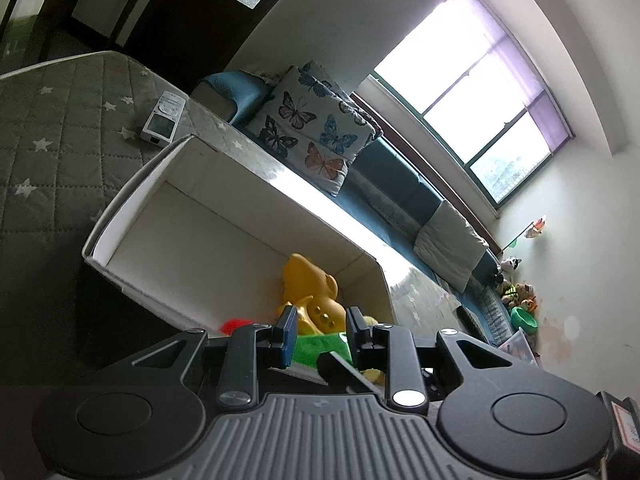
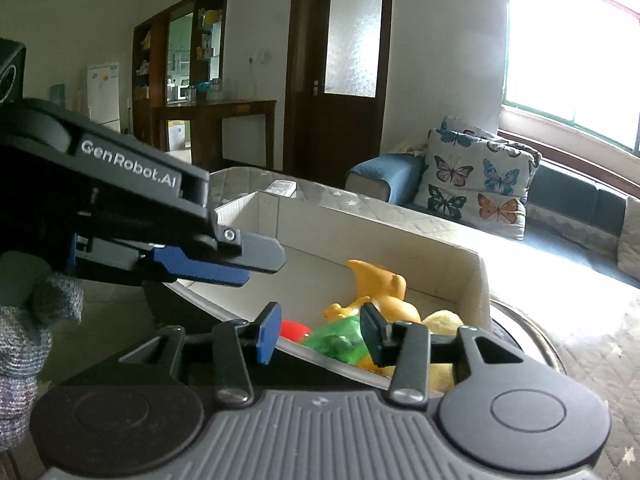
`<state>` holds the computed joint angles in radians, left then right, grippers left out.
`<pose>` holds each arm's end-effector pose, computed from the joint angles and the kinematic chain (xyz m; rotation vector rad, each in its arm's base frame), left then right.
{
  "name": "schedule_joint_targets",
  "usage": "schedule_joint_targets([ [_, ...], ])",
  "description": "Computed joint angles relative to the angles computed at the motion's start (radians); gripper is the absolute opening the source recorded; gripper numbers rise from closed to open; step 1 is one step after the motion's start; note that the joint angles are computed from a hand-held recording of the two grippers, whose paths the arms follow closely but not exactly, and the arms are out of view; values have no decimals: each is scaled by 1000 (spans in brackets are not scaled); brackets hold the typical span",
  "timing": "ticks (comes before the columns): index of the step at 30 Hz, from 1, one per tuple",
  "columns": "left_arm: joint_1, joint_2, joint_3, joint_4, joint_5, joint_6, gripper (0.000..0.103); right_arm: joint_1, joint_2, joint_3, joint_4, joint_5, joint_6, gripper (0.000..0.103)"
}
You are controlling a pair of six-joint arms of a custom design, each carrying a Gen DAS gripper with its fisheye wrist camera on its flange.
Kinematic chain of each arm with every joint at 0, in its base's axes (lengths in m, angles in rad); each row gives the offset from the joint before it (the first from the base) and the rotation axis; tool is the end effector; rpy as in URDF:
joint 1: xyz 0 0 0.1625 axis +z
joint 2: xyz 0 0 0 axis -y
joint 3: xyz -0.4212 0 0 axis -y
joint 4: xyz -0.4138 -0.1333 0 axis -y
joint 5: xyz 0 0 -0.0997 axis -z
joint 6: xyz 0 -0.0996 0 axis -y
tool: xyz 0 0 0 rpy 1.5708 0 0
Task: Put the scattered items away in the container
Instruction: 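Lift the green bin with the left gripper and lower it into the box, then open the left gripper to release the green bin in the box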
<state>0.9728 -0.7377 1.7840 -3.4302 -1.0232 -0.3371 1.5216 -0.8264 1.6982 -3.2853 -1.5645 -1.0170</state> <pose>-0.2125 -0.6408 0.1016 0.0274 2.7122 -1.3758 0.0997 -0.6981 0.1637 1.1865 -2.2498 0.9859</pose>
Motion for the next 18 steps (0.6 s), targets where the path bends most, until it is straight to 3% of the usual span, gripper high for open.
schedule_joint_targets([
  [10,-38,-26,73,-16,18,-25,28,-20,-80,104,-34,15,5,49],
  [13,-54,-33,92,-9,33,-41,28,-27,-103,136,-42,13,14,59],
  [17,-68,-43,118,3,45,-63,29,-35,-129,171,-45,13,37,64],
  [18,-72,-46,125,10,49,-70,29,-38,-135,182,-46,15,44,71],
])
